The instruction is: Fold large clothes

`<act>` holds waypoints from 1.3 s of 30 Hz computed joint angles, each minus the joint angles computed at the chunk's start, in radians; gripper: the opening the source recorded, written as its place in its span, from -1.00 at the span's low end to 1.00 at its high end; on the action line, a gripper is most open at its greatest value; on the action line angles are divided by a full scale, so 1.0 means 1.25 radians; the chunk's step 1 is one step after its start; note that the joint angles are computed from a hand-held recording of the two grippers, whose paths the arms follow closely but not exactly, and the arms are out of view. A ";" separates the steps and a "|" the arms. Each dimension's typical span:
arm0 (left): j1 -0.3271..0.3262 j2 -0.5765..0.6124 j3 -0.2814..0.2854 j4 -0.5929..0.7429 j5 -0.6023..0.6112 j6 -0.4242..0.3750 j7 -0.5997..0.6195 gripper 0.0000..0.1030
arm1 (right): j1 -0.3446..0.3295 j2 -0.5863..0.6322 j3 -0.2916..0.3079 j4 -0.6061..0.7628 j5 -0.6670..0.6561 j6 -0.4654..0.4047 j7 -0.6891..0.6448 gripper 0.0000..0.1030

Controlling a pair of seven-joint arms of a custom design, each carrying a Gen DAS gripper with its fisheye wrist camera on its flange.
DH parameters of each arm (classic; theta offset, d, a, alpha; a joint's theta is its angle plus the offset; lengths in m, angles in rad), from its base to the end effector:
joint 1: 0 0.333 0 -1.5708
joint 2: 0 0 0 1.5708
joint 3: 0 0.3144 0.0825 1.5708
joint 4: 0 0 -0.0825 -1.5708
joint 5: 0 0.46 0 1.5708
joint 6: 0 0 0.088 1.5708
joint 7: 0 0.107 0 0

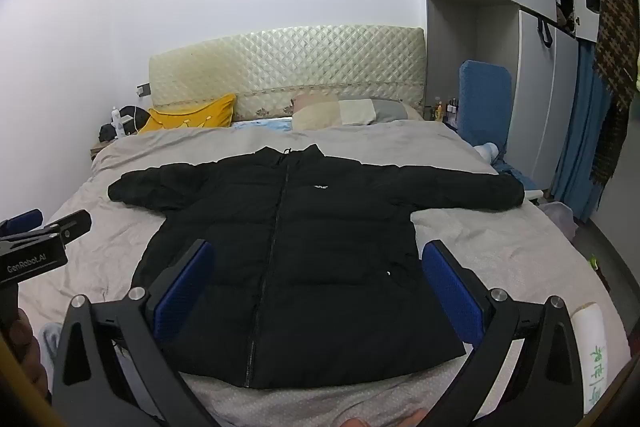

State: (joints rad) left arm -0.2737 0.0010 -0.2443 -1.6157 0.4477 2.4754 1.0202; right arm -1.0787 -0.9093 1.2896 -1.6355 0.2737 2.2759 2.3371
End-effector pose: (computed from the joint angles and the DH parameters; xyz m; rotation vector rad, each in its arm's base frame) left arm 0.5942 -0.3400 0.7050 -1.5096 1.8378 -0.9173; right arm 0.5069 0.4440 0.6828 -1.3328 1.8491 -1.0173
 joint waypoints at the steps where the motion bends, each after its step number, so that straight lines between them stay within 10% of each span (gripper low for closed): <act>1: 0.000 -0.001 0.000 -0.003 0.001 0.007 -0.003 0.99 | 0.000 0.000 -0.001 -0.002 0.001 0.002 0.000 1.00; 39: 0.007 0.003 0.003 -0.002 -0.053 -0.008 0.049 0.99 | -0.012 -0.023 -0.002 0.002 0.032 -0.006 0.001 1.00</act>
State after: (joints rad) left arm -0.2655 0.0045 -0.2405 -1.6187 0.3811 2.4648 1.0815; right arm -1.0936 -0.9380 1.2866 -1.6332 0.3139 2.2689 2.3386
